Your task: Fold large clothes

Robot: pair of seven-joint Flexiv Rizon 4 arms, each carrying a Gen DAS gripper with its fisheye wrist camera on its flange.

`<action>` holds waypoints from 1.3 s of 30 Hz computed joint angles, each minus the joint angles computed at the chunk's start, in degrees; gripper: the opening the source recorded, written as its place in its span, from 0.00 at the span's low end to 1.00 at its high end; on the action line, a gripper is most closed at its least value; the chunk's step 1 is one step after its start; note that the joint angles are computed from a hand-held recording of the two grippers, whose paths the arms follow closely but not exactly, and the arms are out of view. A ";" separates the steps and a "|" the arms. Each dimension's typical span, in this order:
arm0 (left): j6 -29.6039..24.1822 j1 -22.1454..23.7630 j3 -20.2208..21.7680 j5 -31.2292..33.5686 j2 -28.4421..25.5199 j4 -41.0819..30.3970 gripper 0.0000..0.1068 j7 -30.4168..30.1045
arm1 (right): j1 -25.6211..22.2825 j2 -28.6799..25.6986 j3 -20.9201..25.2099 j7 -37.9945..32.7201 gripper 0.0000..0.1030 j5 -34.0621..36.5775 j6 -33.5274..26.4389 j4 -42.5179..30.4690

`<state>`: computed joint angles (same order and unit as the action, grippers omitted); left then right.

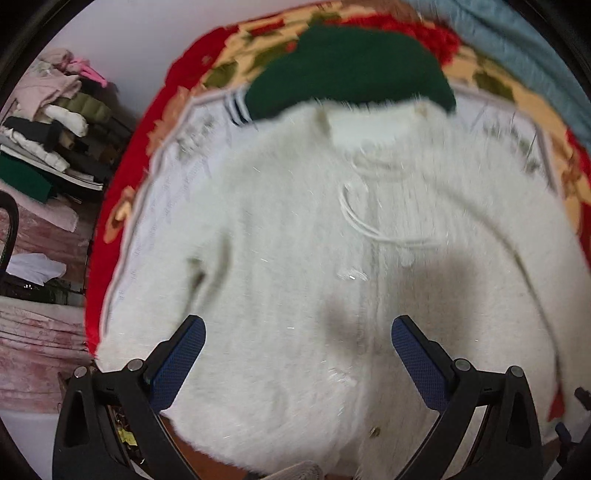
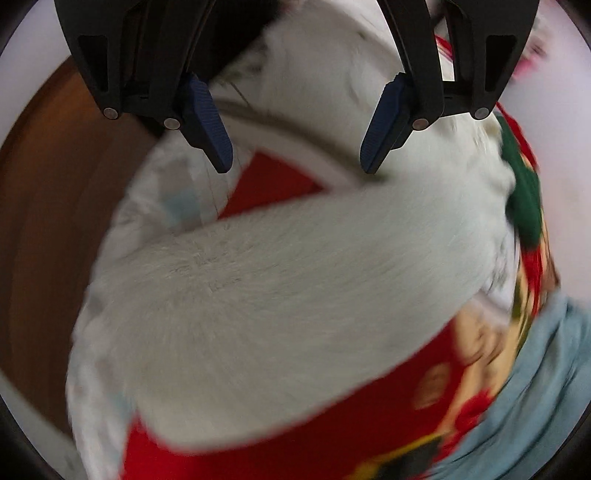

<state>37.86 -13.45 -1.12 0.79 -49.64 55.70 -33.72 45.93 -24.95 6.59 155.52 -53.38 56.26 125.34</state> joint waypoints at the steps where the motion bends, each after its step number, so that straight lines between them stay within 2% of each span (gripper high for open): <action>1: 0.64 -0.65 0.33 0.63 -0.08 1.18 0.96 -0.62 | 1.53 -1.41 -1.33 5.16 0.69 -1.85 -1.06 0.05; 2: 0.81 -1.03 0.40 0.99 -0.03 2.35 0.96 -0.86 | 2.71 -2.45 -1.52 8.54 0.62 -1.43 -3.81 -0.37; 3: 0.81 -1.42 0.32 1.25 -0.14 3.00 0.96 -0.91 | 3.32 -3.28 -0.23 8.75 0.48 2.49 -7.98 -1.80; 4: 1.56 -1.72 0.22 1.65 0.20 4.31 0.96 -0.69 | 2.81 -3.79 2.03 6.08 0.37 8.84 -11.16 -3.89; 5: 2.28 -1.83 -0.09 1.74 0.45 5.34 0.96 -0.32 | 2.96 -4.18 3.18 4.77 0.32 13.64 -14.67 -6.23; 7: 3.65 -1.75 -1.21 1.17 1.36 8.01 0.96 0.98 | 3.66 -4.63 3.31 3.35 0.26 17.75 -19.18 -9.60; 10: 3.59 -2.05 -1.99 0.51 1.84 9.44 0.96 2.55 | 3.38 -3.90 3.10 -1.02 0.26 20.00 -22.21 -12.14; 12: 3.73 -2.30 -2.30 -0.05 1.80 9.62 0.96 2.99 | 4.53 -4.08 1.07 1.62 0.26 16.20 -22.05 -11.87; 14: 3.40 -2.44 -2.51 -0.58 1.68 9.46 0.96 3.52 | 4.47 -4.24 -0.99 4.94 0.31 10.16 -18.65 -9.56; 15: 3.55 -2.65 -2.50 -0.70 1.47 9.35 0.96 3.49 | 4.31 -4.76 -1.16 5.95 0.39 9.17 -18.19 -9.36; 16: 3.28 -2.86 -2.40 -0.75 1.32 9.10 0.96 3.47 | 4.28 -5.35 -1.03 6.72 0.41 9.20 -18.62 -9.38; 18: 2.64 -3.32 -2.11 -0.80 0.68 8.10 0.96 3.03 | 3.60 -6.12 -0.50 7.63 0.41 10.31 -18.48 -8.62; 20: 2.47 -3.63 -1.98 -0.76 0.38 7.75 0.96 2.72 | 4.14 -6.29 0.38 9.07 0.41 13.56 -21.52 -9.38; 21: 2.15 -3.68 -1.96 -0.77 0.04 7.21 0.96 2.75 | 4.49 -6.12 1.02 8.28 0.39 15.92 -25.07 -10.59; 23: 2.20 -3.72 -2.06 -0.95 -0.26 6.96 0.96 2.63 | 3.69 -4.59 2.58 2.21 0.38 19.95 -31.69 -11.87; 24: 2.21 -3.77 -2.12 -1.07 -0.51 6.74 0.96 2.51 | 3.19 -4.03 2.79 0.23 0.38 20.02 -32.44 -11.40; 26: 2.42 -3.94 -2.03 -1.06 -0.84 6.64 0.96 2.20 | 2.13 -3.54 2.53 -0.10 0.46 18.05 -29.32 -8.31; 28: 2.29 -4.23 -1.74 -0.96 -1.41 6.07 0.96 1.43 | 2.20 -4.39 1.35 4.83 0.47 14.96 -25.28 -5.41; 29: 2.15 -4.45 -1.56 -0.93 -1.90 5.49 0.96 0.77 | 2.18 -4.74 1.19 6.06 0.43 15.00 -25.36 -5.06; 30: 2.12 -4.51 -1.49 -0.90 -2.05 5.37 0.96 0.37 | 1.58 -4.51 1.83 4.77 0.20 16.67 -26.05 -5.39; 31: 2.08 -4.58 -1.43 -0.88 -2.33 5.03 0.96 -0.01 | 0.69 -3.77 2.49 2.04 0.12 18.17 -26.72 -5.51; 35: 0.35 -5.08 -0.67 -0.68 -4.47 1.14 0.96 -2.31 | -1.40 0.50 4.25 -12.31 0.10 22.53 -36.72 -8.81; 37: -2.13 -5.11 -0.25 -0.88 -6.36 -3.05 0.96 -3.81 | -3.12 3.10 4.44 -22.03 0.09 21.98 -41.07 -10.50; 39: -4.81 -4.88 -0.05 -1.19 -8.48 -7.73 0.96 -4.80 | -6.32 5.22 4.08 -36.61 0.09 20.27 -43.63 -12.76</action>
